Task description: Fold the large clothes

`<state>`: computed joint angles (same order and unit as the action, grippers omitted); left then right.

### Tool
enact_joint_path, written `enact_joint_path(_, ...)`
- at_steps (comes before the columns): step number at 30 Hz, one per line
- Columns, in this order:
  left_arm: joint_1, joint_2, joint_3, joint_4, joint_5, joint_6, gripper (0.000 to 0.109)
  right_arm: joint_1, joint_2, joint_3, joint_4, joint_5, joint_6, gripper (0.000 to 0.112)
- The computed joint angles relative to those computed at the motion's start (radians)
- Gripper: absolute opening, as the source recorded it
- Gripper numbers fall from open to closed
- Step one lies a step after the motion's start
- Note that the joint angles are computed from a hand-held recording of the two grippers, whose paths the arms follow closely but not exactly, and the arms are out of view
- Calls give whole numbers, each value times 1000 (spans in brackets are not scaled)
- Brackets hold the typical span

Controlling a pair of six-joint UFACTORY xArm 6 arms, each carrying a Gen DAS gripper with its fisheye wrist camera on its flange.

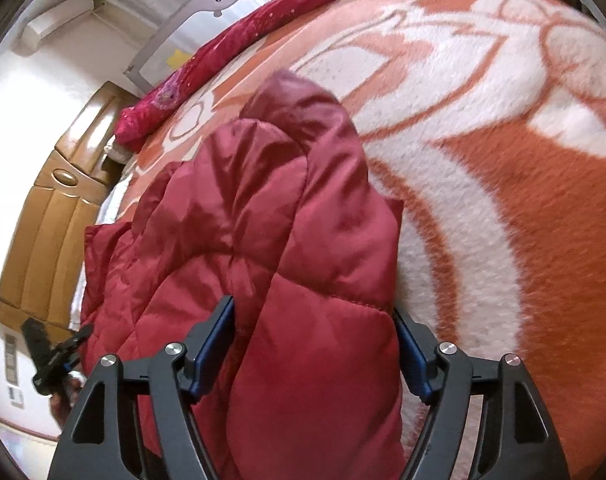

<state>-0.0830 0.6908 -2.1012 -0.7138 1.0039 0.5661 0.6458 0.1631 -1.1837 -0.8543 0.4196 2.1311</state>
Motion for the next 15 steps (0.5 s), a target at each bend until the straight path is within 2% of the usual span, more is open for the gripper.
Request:
enact_joint_path(3, -1, -37, 55, 22, -89, -4, 76, 17, -25, -1, -6, 73, 1, 75)
enact_joint_path(10, 8, -109, 121, -79, -92, 104, 76, 60, -61, -27, -77, 196, 51, 75)
enact_joint_path(15, -24, -160, 170, -110, -61, 174, 76, 89, -10, -130, -63, 255, -40, 75)
